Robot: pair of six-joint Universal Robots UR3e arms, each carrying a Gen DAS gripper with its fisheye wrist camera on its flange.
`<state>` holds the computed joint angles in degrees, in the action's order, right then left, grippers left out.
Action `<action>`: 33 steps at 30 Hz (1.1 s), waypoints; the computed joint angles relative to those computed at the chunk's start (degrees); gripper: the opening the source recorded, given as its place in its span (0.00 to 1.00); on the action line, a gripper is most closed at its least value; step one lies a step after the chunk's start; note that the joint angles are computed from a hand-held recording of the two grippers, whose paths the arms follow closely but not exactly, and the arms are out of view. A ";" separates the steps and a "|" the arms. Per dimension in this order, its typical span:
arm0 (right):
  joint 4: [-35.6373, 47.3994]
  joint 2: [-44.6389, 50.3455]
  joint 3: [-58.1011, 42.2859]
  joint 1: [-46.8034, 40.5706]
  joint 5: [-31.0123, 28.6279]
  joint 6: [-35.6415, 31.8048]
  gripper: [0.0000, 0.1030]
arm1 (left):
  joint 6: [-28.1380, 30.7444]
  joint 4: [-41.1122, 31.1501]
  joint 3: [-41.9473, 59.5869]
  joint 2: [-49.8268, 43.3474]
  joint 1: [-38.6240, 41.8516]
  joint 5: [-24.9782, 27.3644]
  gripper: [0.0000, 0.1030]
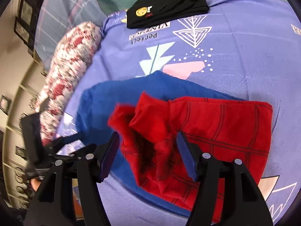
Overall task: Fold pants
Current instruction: 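Fold the red cuff over the blue bundle with the right tool and release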
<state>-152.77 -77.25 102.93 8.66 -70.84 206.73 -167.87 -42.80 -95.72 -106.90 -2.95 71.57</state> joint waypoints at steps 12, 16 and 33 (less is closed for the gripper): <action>-0.26 9.95 -5.72 1.57 4.92 0.06 0.51 | -0.78 -0.11 0.29 0.20 -0.49 1.56 0.98; 0.51 9.81 -5.42 0.46 7.27 -0.55 0.52 | -1.18 -0.15 0.54 0.38 -0.52 2.12 0.98; -2.15 -17.36 19.72 -11.74 -6.04 -3.58 0.42 | -5.11 0.77 9.41 -3.15 -7.28 4.71 0.98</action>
<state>-154.92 -94.61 122.65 -3.08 -76.88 203.14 -172.98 -42.03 -86.31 -110.05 -10.23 76.27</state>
